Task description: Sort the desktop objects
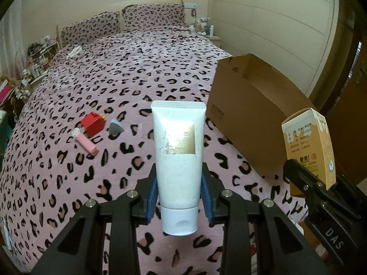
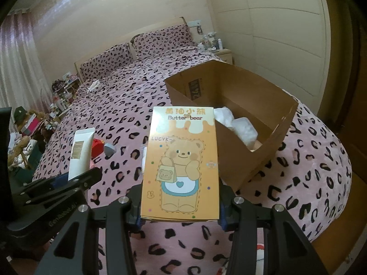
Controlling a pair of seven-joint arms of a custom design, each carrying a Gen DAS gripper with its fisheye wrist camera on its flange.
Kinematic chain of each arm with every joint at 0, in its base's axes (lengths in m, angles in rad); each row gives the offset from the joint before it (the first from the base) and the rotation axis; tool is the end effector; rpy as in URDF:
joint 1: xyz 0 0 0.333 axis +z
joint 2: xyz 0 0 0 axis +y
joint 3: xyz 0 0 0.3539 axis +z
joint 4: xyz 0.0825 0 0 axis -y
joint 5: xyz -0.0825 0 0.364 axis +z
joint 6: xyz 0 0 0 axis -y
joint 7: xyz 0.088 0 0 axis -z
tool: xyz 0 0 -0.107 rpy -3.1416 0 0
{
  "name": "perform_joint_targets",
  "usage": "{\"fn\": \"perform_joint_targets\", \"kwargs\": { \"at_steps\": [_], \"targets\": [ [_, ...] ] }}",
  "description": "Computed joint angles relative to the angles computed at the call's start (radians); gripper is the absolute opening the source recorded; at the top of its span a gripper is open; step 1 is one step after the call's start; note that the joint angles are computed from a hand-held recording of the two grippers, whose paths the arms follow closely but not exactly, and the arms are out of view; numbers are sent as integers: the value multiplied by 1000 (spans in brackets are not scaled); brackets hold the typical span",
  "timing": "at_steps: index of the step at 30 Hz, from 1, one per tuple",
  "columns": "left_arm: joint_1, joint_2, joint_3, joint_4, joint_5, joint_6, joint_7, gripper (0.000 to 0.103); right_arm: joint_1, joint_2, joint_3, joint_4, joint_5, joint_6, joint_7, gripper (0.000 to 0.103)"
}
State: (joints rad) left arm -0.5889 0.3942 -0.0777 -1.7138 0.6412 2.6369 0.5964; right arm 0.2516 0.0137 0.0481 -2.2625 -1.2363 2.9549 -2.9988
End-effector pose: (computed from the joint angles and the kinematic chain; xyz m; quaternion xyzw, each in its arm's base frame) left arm 0.5413 -0.4350 0.4615 -0.6126 0.7204 -0.2584 0.1974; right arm 0.4827 0.2149 0.4505 -0.5598 0.7269 -0.2241 0.3286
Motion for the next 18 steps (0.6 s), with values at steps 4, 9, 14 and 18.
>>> {"fn": "perform_joint_targets", "kwargs": {
  "at_steps": [4, 9, 14, 18],
  "targets": [
    [-1, 21, -13, 30, -22, 4, 41, 33, -7, -15, -3, -14, -6, -7, 9, 47],
    [-12, 42, -13, 60, -51, 14, 89, 33, -19, -40, 2, -37, -5, -23, 15, 47],
    [-26, 63, -9, 90, -82, 18, 132, 33, -35, -58, 6, -55, -7, -34, 24, 47],
    [-36, 78, -5, 114, -102, 21, 165, 33, -48, -72, 10, -68, -5, -43, 28, 47]
  ]
}}
